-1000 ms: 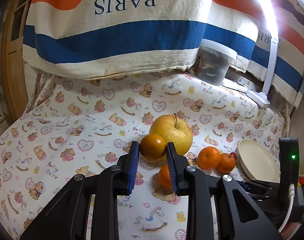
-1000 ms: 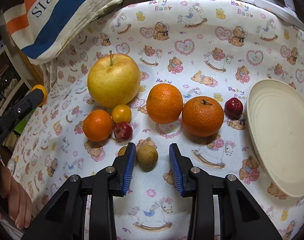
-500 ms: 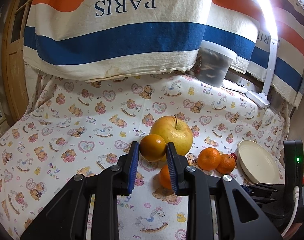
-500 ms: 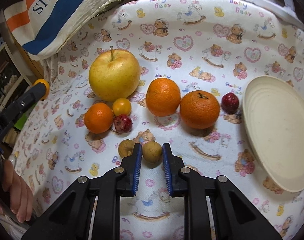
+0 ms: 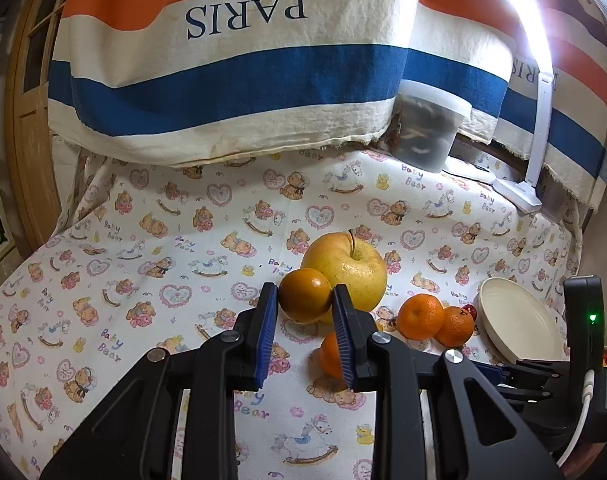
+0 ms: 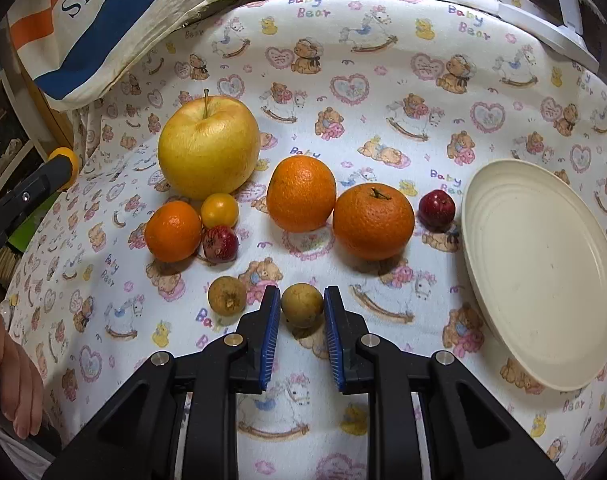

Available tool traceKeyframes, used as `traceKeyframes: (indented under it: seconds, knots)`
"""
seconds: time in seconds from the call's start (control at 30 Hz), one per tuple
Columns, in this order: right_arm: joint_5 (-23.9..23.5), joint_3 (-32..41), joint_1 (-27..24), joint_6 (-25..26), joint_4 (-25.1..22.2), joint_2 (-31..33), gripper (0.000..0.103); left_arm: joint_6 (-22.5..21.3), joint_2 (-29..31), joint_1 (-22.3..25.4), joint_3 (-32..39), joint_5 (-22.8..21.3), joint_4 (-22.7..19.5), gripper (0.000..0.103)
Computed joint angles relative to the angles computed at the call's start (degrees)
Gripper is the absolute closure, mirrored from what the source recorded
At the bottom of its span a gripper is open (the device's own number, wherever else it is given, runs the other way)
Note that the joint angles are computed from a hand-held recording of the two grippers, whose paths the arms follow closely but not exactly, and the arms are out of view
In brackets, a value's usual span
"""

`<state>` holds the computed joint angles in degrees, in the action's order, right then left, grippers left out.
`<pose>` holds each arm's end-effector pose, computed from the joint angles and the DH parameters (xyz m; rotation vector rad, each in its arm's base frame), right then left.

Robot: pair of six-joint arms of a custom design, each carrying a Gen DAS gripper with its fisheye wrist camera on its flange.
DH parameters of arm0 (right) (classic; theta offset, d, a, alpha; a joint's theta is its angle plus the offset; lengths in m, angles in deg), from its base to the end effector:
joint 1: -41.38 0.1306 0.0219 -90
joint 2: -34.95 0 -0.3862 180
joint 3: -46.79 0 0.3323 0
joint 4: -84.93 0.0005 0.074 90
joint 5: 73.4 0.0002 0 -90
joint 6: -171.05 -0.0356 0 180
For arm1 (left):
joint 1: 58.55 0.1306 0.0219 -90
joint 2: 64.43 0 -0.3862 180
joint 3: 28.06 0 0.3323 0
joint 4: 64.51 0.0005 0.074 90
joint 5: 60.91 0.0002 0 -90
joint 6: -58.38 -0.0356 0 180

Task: Organize fruits
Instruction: 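Lift the kumquat with the left tool while the right tool closes on a brown longan, then carry the kumquat and longan over the cream plate with both tools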

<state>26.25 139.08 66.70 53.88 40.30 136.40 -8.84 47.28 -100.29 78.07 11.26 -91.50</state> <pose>0.4465 0.2041 0.3681 0.1093 2.4964 0.1720 0.4444 -0.3826 0.3988 0.1694 2.1206 -0.3386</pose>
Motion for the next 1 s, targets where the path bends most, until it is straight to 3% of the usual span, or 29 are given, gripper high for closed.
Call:
traceKeyframes:
  seconds: [0.13,0.27,0.37,0.53,0.67,0.77,0.83,1.0]
  knots:
    - [-0.6,-0.3,-0.3,0.5,0.8,0.0,0.081,-0.5,0.2,-0.1,0.2,0.1,-0.1,0.076]
    - [-5.6,0.4,-1.2,0.5,0.4,1.1,0.080,-1.8,0.3,-0.6,0.1,-0.9,0.4,0.076]
    - [-0.1,0.3,-0.2,-1.4,0.6,1.0,0.079,-2.4,0.4,-0.7,0.0,-1.3,0.6,0.076]
    - [-0.2,-1.8,-0.8,-1.7,2.4,-0.7,0.079,-2.7,0.3,-0.9,-0.2,-1.0,0.9,0.076]
    - [3.6,-4.6,-0.7,-1.3,4.3,-4.1,0.079,-4.3,-0.4,-1.5,-1.4,-2.2,3.1,0.076]
    - [6.4,-6.6,-0.6,-1.1,5.3,-7.0,0.079,-4.3,-1.2,-1.4,-2.1,1.5,3.7,0.076]
    - [8.3,-7.4,-0.5,-0.4,5.2,-8.6,0.079,-5.6,-1.6,-2.0,-2.4,0.4,4.8,0.076]
    - [11.4,-10.0,-1.4,1.4,6.5,-13.8,0.079,-8.3,-0.8,-3.9,0.9,0.7,2.6,0.076]
